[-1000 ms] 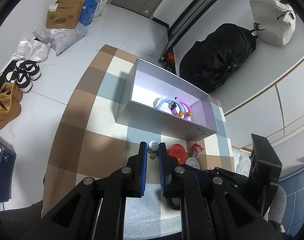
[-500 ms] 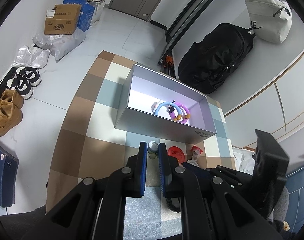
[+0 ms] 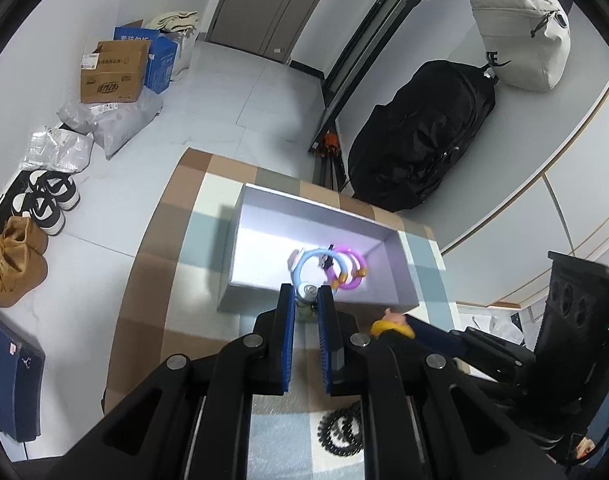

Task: Organize jewelry
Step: 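Carry the pink pig into the silver box and open the right gripper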

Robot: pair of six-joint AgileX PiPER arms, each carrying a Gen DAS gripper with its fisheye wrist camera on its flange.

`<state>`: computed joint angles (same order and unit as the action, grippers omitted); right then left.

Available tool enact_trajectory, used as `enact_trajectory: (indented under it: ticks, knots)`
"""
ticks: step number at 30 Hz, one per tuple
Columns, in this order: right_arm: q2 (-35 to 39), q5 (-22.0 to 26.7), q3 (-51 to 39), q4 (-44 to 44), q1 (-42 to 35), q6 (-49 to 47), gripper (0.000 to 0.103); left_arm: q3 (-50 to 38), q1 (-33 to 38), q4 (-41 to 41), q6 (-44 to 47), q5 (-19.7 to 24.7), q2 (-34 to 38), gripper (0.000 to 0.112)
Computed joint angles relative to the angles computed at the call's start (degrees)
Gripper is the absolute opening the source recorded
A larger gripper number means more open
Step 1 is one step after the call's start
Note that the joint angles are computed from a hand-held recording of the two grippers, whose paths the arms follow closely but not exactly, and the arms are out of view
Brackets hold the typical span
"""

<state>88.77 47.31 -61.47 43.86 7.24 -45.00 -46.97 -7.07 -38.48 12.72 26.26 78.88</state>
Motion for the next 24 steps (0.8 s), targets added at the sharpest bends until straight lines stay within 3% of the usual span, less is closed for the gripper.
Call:
enact_trajectory:
  ticks: [10, 24]
  knots:
    - [4.0, 3.5, -6.0, 6.0, -4.8, 0.3, 0.027, -7.6, -2.7, 4.8, -5.6, -0.5, 6.5, 0.007]
    - [12.9, 1.9, -14.9, 3.6, -4.7, 5.0, 0.027, -15.8, -3.0, 5.6, -7.2, 3.0, 15.4, 0.007]
